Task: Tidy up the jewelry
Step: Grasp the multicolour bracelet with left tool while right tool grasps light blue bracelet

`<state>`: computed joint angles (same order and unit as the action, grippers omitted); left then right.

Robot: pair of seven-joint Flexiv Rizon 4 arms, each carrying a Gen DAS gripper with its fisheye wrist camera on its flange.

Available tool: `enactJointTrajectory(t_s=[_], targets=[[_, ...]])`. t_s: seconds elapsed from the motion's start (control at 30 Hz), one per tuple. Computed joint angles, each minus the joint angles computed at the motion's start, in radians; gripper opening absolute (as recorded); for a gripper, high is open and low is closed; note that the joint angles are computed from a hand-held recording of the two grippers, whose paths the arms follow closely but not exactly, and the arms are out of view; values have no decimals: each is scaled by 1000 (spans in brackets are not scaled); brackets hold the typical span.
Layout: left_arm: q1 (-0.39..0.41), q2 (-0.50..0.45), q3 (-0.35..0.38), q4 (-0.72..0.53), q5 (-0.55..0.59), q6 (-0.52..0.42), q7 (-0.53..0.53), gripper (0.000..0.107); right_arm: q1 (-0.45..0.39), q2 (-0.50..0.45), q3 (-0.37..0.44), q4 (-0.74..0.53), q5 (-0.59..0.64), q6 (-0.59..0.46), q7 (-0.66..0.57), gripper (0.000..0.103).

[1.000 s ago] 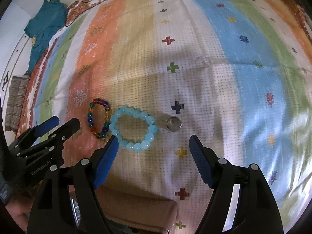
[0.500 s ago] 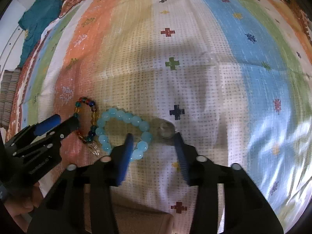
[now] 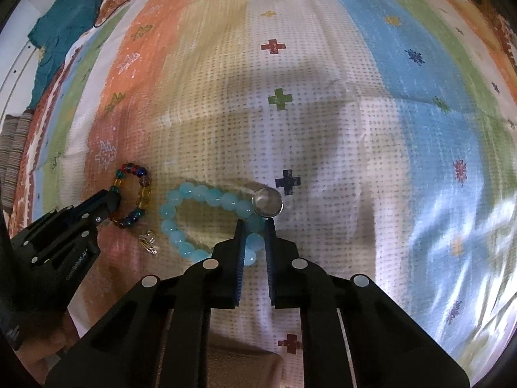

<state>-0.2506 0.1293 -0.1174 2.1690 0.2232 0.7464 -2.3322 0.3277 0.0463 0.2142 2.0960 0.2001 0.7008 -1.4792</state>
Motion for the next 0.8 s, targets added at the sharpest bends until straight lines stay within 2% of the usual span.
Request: enactJointTrajectory(t_s=[0.17, 0.47, 0.63, 0.8], targets=[[7, 10, 20, 23, -60, 43, 37, 9, -2, 9, -2, 7, 8, 11, -23, 12], [17, 47, 8, 21, -59, 31, 35, 9, -2, 50, -5, 10, 24, 11, -43, 12], [18, 67, -5, 11, -46, 25, 26, 9, 2, 71, -5, 13, 11, 15, -45, 12], [29, 90, -34, -24, 32, 6, -34, 9, 4, 93, -4, 30, -23, 40, -59, 12]])
